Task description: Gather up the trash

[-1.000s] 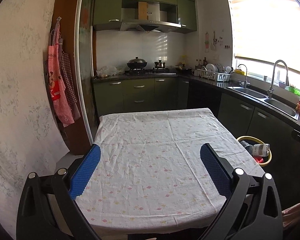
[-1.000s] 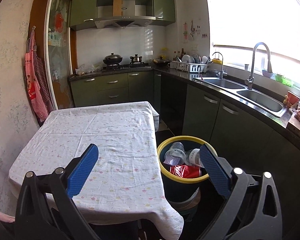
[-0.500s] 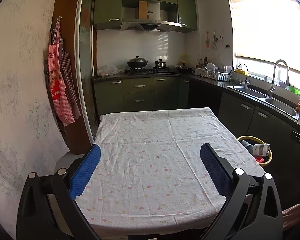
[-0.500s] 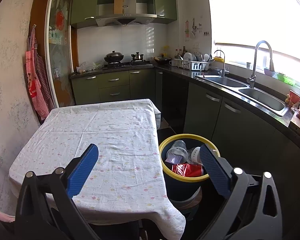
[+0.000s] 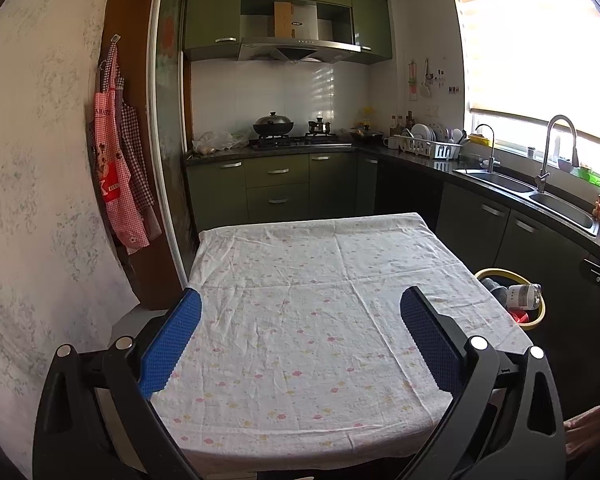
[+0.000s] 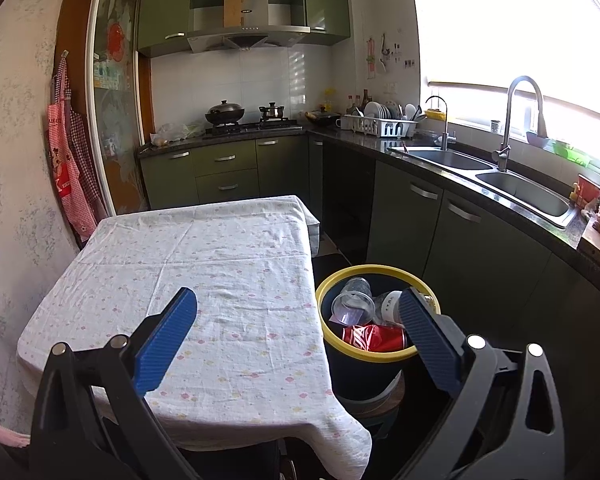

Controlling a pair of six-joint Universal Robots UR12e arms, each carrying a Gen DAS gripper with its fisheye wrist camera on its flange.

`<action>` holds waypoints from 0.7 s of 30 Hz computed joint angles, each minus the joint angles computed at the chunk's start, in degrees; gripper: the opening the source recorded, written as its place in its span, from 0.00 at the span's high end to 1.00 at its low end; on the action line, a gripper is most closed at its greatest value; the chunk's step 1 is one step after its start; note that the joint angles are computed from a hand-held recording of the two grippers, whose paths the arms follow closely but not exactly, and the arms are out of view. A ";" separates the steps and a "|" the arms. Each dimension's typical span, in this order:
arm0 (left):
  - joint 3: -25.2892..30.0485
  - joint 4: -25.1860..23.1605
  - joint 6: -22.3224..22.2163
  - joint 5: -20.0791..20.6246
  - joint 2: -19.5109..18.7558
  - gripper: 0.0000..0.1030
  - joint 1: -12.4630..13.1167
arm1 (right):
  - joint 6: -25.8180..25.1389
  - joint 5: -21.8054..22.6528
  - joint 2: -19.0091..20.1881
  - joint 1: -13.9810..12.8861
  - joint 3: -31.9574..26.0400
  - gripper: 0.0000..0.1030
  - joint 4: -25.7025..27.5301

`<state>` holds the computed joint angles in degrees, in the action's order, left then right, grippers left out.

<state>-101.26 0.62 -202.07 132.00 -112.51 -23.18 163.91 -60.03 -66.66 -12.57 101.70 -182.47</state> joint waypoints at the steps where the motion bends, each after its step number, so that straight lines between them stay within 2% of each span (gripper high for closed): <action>1: -0.02 -0.02 -0.04 0.00 0.03 0.05 -0.03 | 0.03 -0.03 0.01 0.02 -0.01 0.07 0.07; 21: -0.15 0.24 -0.08 -0.06 -0.17 0.05 0.13 | 0.23 -0.45 0.16 -0.01 -0.16 0.07 0.30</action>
<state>-101.41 0.87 -202.16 131.94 -112.68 -23.05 164.14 -60.48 -66.50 -12.58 101.54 -182.16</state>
